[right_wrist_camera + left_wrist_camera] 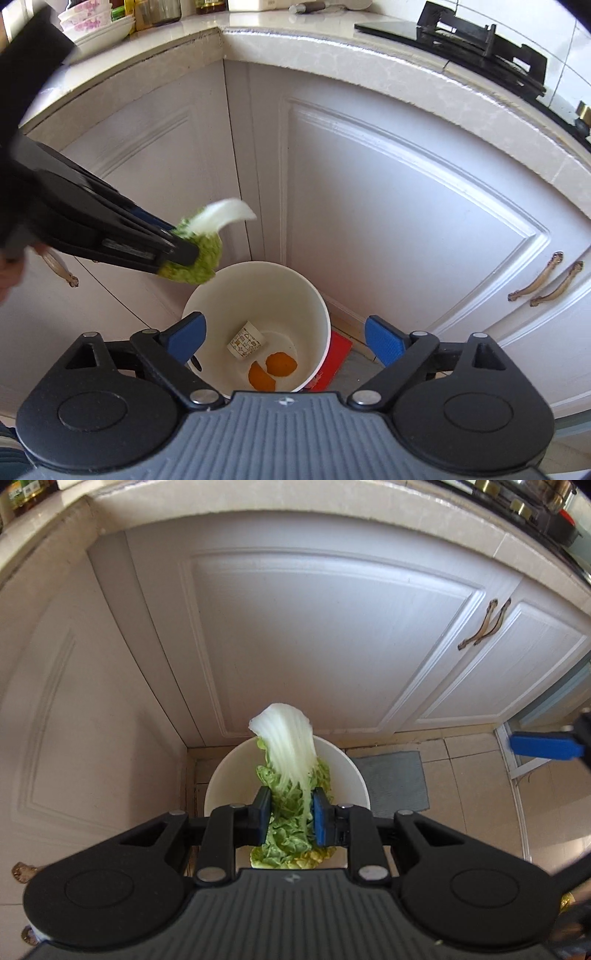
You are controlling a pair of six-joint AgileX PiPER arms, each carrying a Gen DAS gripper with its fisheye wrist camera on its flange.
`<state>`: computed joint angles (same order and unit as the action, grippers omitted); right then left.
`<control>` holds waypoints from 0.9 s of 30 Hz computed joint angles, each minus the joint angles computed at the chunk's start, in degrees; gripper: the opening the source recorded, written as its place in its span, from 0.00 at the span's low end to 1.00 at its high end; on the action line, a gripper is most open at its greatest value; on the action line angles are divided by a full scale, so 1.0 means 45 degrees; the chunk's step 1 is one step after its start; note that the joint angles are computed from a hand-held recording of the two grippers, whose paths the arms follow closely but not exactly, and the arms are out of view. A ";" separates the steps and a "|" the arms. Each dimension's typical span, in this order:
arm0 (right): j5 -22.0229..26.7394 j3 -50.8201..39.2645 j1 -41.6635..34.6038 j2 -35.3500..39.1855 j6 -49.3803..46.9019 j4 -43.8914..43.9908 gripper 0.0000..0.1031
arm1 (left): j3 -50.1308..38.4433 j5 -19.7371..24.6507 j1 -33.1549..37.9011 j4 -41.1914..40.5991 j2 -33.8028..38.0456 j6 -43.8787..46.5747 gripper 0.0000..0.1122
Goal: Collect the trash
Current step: 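Carry the peel and cabbage leaf over the white bucket and release both, then move both open tools back over the counter toward the cabbage leaves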
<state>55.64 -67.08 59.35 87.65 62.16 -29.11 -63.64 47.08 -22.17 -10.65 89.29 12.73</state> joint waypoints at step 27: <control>0.2139 -0.0338 0.1275 -0.1236 0.1124 -0.0684 0.94 | 0.0315 -0.0938 -0.1061 0.1238 -0.1208 -0.0705 0.77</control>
